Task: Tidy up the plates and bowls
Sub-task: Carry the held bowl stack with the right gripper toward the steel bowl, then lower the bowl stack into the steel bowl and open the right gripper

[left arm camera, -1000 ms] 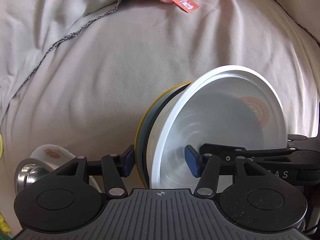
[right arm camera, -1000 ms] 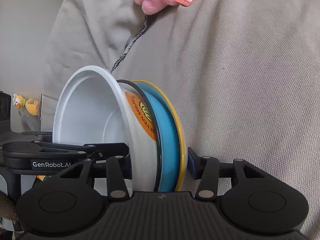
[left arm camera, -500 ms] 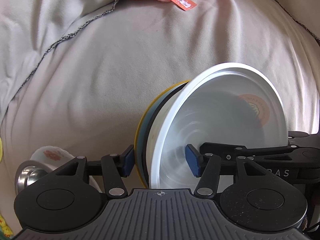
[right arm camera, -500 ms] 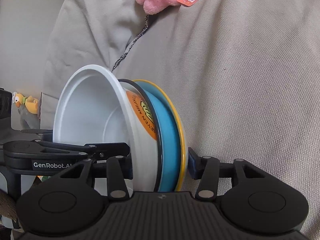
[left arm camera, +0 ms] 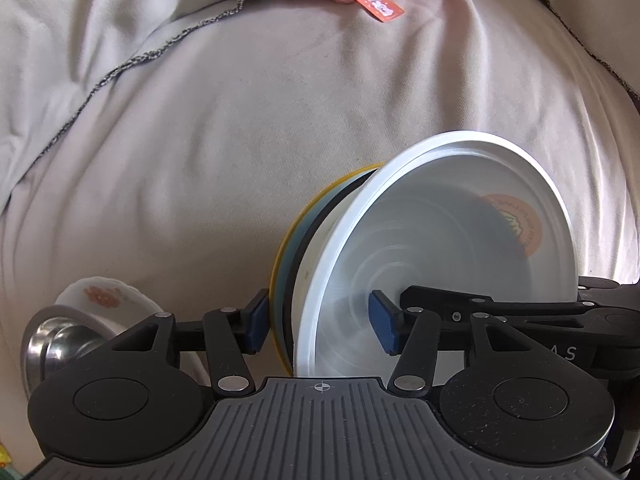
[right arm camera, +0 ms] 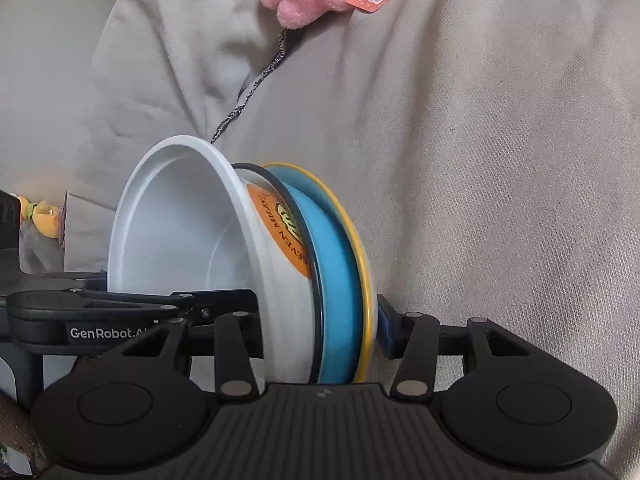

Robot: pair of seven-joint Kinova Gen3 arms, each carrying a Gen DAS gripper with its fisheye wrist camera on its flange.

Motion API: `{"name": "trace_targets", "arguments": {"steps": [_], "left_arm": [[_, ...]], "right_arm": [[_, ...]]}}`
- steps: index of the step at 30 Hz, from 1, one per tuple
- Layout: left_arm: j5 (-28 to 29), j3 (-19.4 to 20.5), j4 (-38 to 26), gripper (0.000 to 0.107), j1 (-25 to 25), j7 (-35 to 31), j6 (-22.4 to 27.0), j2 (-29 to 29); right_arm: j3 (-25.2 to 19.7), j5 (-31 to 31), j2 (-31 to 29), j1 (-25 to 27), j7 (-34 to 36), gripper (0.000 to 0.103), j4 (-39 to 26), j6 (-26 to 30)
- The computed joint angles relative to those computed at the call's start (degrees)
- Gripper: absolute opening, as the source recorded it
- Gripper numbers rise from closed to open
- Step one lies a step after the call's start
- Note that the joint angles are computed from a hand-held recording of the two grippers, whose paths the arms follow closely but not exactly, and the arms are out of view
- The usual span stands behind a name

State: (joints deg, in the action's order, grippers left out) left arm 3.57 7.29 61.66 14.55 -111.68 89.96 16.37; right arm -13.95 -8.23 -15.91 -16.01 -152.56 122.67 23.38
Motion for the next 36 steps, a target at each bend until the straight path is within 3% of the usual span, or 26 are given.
{"name": "trace_targets", "arguments": {"steps": [8,18,25,31,36], "left_arm": [[2.2,-0.6,0.2,0.057,-3.1,-2.4,0.4,-2.0],[10.3,-3.1,-6.2,0.057,-12.9,-8.5,4.5,-5.4],[15.1,-6.8,-10.4,0.057,-23.7,-12.9,7.3,-5.3],[17.4,-8.2,-7.4,0.057,-31.2,-14.0,7.7,-1.6],[17.5,-7.8,-3.1,0.053,-33.9,-16.7,6.2,0.2]], "right_arm": [[-3.0,2.2,0.7,0.9,-3.5,0.048,-2.9,2.2],[-11.1,16.9,3.2,2.1,-13.0,0.049,-16.8,12.8],[-12.4,25.1,15.0,-4.4,-12.4,0.049,-32.1,16.6],[-10.6,23.7,25.8,-11.0,-7.3,0.049,-42.9,22.1],[-7.9,20.2,31.6,-14.7,-5.5,0.049,-48.6,28.0]]}}
